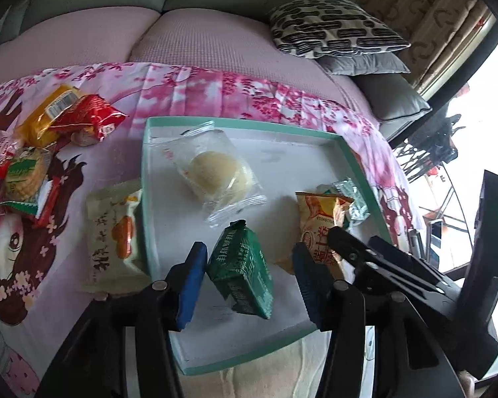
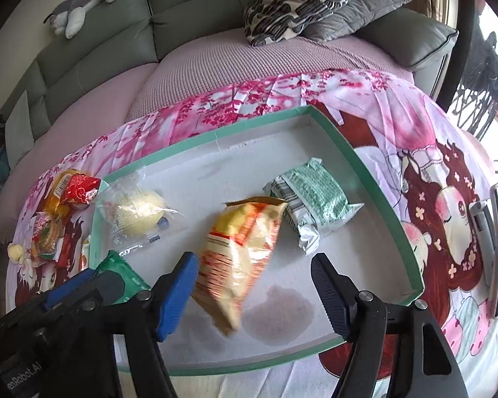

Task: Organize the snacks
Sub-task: 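Lower both snacks into the tray and open both tools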

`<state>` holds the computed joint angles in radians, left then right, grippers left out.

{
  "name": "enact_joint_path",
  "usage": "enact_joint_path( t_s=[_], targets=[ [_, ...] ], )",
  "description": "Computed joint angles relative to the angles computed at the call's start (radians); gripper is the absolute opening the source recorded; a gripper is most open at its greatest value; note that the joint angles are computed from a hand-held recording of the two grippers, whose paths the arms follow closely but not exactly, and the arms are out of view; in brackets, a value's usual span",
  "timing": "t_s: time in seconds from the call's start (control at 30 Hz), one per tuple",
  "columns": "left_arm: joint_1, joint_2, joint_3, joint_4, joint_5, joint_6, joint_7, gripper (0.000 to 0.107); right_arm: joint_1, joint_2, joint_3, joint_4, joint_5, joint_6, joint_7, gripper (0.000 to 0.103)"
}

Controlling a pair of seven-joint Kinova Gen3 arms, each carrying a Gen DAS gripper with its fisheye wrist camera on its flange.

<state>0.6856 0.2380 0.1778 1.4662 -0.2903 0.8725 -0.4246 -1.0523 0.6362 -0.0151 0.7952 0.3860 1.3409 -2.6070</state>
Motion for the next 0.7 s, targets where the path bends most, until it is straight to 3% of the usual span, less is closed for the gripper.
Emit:
enact_joint_path(
  t_s=[0.07,0.23,0.33,0.53,0.7],
  targets=[
    [0.006,0.001,-0.004,-0.004,-0.012,0.018,0.013,0.057,0.002,-0.001,-0.001,0.0,-0.002,-0.005,-0.001,0.077],
    [0.042,0.015,-0.017,-0.04,-0.091,0.107,0.07,0.086,0.007,0.018,0.001,-0.028,-0.015,0.024,0.01,0.087],
    [0.063,0.025,-0.023,-0.058,-0.142,0.159,0.099,0.095,0.004,0.02,0.006,-0.029,-0.013,0.028,0.002,0.101],
    [0.129,0.067,-0.043,-0.109,-0.276,0.32,0.186,0.103,0.005,0.012,0.008,-0.01,-0.01,0.008,-0.019,0.103],
    [0.174,0.076,-0.055,-0.105,-0.389,0.414,0.261,0.103,0.0,0.005,0.011,0.01,0.004,-0.009,-0.041,0.103]
  ],
)
